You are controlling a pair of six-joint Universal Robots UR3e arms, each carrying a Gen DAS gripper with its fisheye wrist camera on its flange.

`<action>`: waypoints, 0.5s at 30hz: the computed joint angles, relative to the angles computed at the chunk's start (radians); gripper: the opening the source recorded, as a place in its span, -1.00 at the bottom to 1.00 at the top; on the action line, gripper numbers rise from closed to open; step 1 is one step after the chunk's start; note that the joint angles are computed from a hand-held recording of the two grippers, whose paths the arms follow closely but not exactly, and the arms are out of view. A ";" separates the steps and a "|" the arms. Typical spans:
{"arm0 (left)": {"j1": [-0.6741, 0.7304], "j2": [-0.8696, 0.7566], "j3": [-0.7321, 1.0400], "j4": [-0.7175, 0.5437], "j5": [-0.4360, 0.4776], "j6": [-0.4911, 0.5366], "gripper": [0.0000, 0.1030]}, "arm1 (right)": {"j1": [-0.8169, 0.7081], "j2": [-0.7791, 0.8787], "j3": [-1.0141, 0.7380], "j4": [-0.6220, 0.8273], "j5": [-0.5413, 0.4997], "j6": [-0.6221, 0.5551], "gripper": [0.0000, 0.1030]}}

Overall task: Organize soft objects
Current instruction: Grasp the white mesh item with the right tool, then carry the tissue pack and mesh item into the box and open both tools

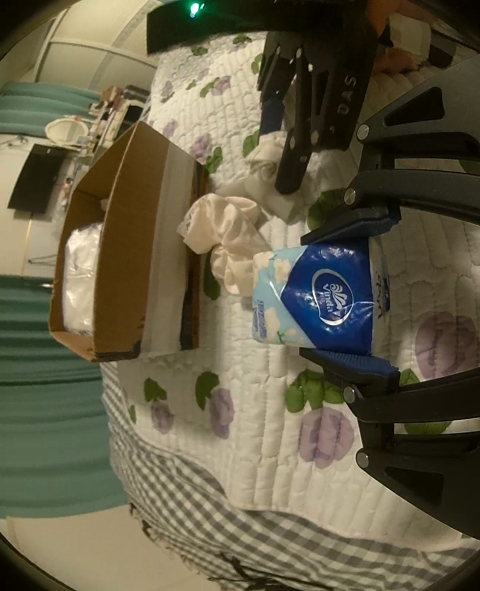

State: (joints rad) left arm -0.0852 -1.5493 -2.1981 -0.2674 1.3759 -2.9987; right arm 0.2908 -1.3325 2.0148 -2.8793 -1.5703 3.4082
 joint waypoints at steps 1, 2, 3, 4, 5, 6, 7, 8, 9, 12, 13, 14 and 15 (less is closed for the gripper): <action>0.003 0.003 -0.002 0.000 -0.003 -0.001 -0.03 | 0.003 -0.010 0.012 -0.006 -0.004 0.004 0.12; 0.007 0.009 -0.008 0.002 -0.007 -0.002 -0.03 | 0.012 -0.027 0.029 -0.013 -0.020 0.014 0.11; 0.013 0.020 -0.019 0.007 -0.012 -0.003 -0.03 | 0.019 -0.044 0.043 -0.017 -0.032 0.020 0.10; 0.018 0.030 -0.028 0.007 -0.016 -0.002 -0.03 | 0.030 -0.066 0.061 -0.023 -0.050 0.031 0.10; 0.025 0.049 -0.038 -0.003 -0.024 0.000 -0.03 | 0.035 -0.083 0.070 -0.020 -0.059 0.038 0.09; 0.033 0.065 -0.047 -0.011 -0.032 0.004 -0.03 | 0.045 -0.110 0.084 -0.016 -0.074 0.049 0.09; 0.039 0.082 -0.053 -0.021 -0.037 0.005 -0.03 | 0.054 -0.138 0.098 -0.011 -0.088 0.059 0.09; 0.042 0.096 -0.056 -0.030 -0.039 0.007 -0.03 | 0.066 -0.155 0.104 -0.008 -0.101 0.071 0.08; 0.040 0.110 -0.057 -0.038 -0.037 0.008 -0.03 | 0.073 -0.172 0.110 -0.006 -0.109 0.080 0.08; 0.031 0.156 -0.052 -0.075 -0.033 0.018 -0.03 | 0.102 -0.226 0.119 0.011 -0.144 0.108 0.08; 0.030 0.174 -0.049 -0.089 -0.035 0.021 -0.03 | 0.119 -0.243 0.113 0.024 -0.169 0.113 0.08; 0.029 0.188 -0.044 -0.102 -0.035 0.023 -0.03 | 0.127 -0.261 0.110 0.036 -0.182 0.113 0.08; 0.024 0.211 -0.036 -0.124 -0.030 0.022 -0.03 | 0.132 -0.271 0.103 0.043 -0.191 0.114 0.08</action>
